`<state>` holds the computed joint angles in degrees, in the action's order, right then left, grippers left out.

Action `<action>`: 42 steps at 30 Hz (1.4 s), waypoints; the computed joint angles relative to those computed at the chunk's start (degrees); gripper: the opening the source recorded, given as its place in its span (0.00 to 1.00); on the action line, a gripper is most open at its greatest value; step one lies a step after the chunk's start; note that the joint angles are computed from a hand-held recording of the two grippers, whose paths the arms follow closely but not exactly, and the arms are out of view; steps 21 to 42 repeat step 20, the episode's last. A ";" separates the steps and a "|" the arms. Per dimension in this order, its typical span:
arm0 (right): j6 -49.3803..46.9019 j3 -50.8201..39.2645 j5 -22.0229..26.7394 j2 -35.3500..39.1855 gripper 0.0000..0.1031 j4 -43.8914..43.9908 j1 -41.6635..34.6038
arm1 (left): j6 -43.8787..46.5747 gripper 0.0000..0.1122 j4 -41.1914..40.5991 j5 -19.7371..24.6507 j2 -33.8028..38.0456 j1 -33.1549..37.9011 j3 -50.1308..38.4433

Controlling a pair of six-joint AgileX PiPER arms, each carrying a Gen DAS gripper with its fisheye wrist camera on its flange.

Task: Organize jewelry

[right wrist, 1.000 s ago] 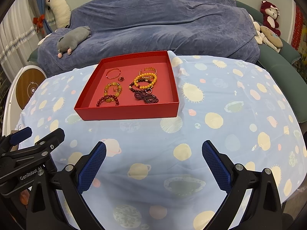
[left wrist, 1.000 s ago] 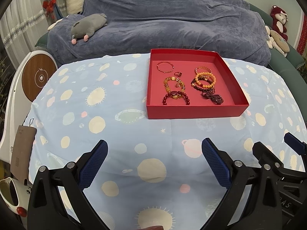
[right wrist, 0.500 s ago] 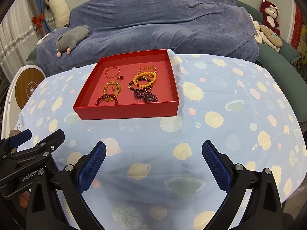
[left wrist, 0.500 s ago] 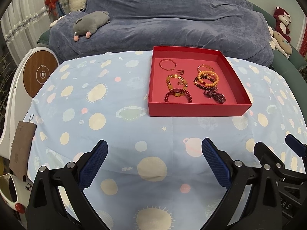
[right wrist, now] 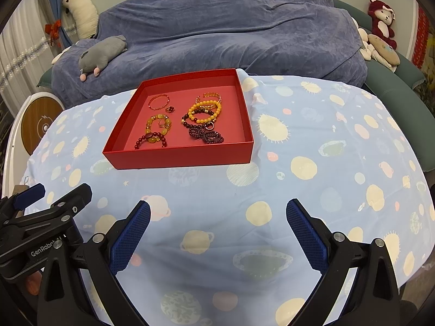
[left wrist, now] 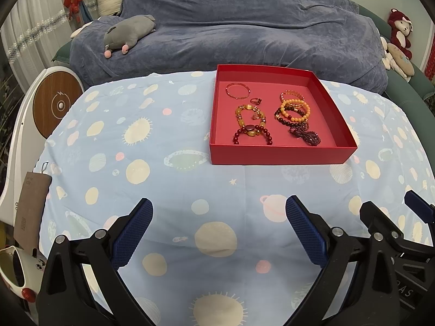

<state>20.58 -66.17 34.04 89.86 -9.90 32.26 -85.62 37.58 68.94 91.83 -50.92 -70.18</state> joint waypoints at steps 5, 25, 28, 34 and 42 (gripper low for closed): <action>0.35 0.04 -0.14 0.11 0.94 -0.25 0.17 | 0.02 0.83 0.06 -0.01 0.09 -0.03 -0.05; 0.32 0.58 -0.49 0.03 0.94 -0.17 0.02 | 0.45 0.83 0.08 -1.05 -0.25 0.62 0.95; 0.32 0.58 -0.49 0.03 0.94 -0.17 0.02 | 0.45 0.83 0.08 -1.05 -0.25 0.62 0.95; 0.32 0.58 -0.49 0.03 0.94 -0.17 0.02 | 0.45 0.83 0.08 -1.05 -0.25 0.62 0.95; 0.32 0.58 -0.49 0.03 0.94 -0.17 0.02 | 0.45 0.83 0.08 -1.05 -0.25 0.62 0.95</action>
